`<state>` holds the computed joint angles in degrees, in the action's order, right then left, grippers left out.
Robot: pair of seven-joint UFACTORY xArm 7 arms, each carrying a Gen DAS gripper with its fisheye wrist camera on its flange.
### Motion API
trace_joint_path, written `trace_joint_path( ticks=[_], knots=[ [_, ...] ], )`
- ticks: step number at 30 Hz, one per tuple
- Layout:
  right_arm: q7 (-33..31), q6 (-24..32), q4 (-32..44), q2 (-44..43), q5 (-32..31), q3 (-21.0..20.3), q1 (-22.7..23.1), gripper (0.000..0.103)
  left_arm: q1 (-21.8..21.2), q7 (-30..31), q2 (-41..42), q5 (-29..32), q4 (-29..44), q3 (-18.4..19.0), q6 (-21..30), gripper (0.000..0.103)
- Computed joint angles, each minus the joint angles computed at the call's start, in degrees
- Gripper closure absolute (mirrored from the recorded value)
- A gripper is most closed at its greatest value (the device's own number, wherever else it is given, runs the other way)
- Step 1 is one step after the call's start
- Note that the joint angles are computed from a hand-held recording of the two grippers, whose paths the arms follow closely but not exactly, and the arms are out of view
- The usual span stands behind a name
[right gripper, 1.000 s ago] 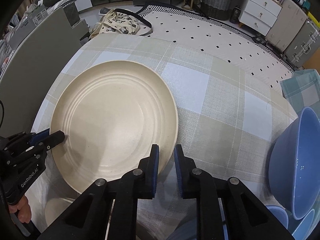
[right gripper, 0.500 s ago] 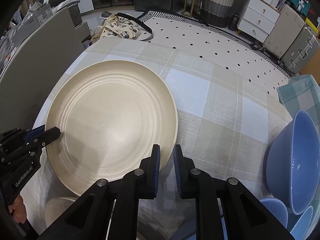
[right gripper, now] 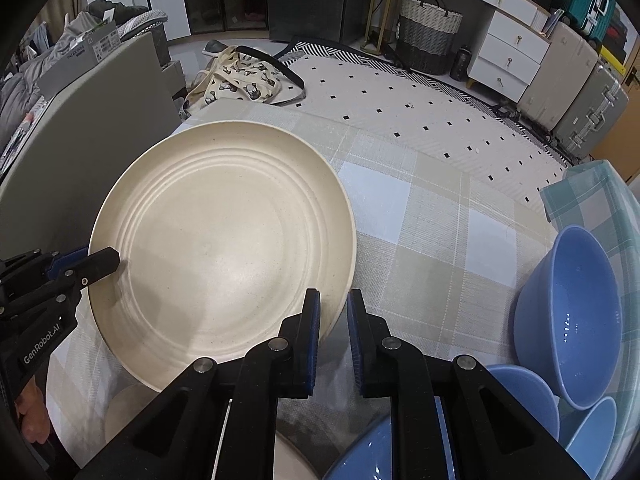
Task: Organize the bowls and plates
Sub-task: 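Lift the beige plate with both grippers and carry it to the stacked plates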
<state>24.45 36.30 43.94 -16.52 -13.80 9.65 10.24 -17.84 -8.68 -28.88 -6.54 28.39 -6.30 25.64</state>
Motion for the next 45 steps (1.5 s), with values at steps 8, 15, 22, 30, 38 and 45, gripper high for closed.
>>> trace_joint_path(
  ticks=[8,15,22,30,38,45],
  knots=[
    [2.0,1.6,-1.9,-5.8,-0.5,1.6,0.3,0.089,-0.9,0.9,-5.0,-0.4,-2.1,0.5,0.9,0.090],
    [2.9,3.1,-3.8,-10.8,-0.1,2.8,0.8,0.089,-1.5,1.5,-9.9,-0.7,-4.0,0.6,2.0,0.090],
    [3.4,4.1,-6.4,-16.3,1.5,3.8,2.0,0.089,-2.0,2.7,-14.1,-0.8,-5.9,1.2,3.3,0.090],
    [4.0,5.0,-8.4,-20.4,2.6,5.3,3.4,0.089,-1.3,2.2,-18.4,0.2,-8.1,0.5,5.1,0.089],
    [4.6,4.9,-11.7,-25.1,4.4,5.8,5.0,0.089,-1.7,2.0,-24.1,0.5,-10.2,0.4,7.2,0.089],
    [4.5,5.5,-14.7,-29.7,6.1,6.0,6.6,0.089,-2.4,1.5,-29.1,0.4,-11.7,0.0,9.5,0.089]
  ],
)
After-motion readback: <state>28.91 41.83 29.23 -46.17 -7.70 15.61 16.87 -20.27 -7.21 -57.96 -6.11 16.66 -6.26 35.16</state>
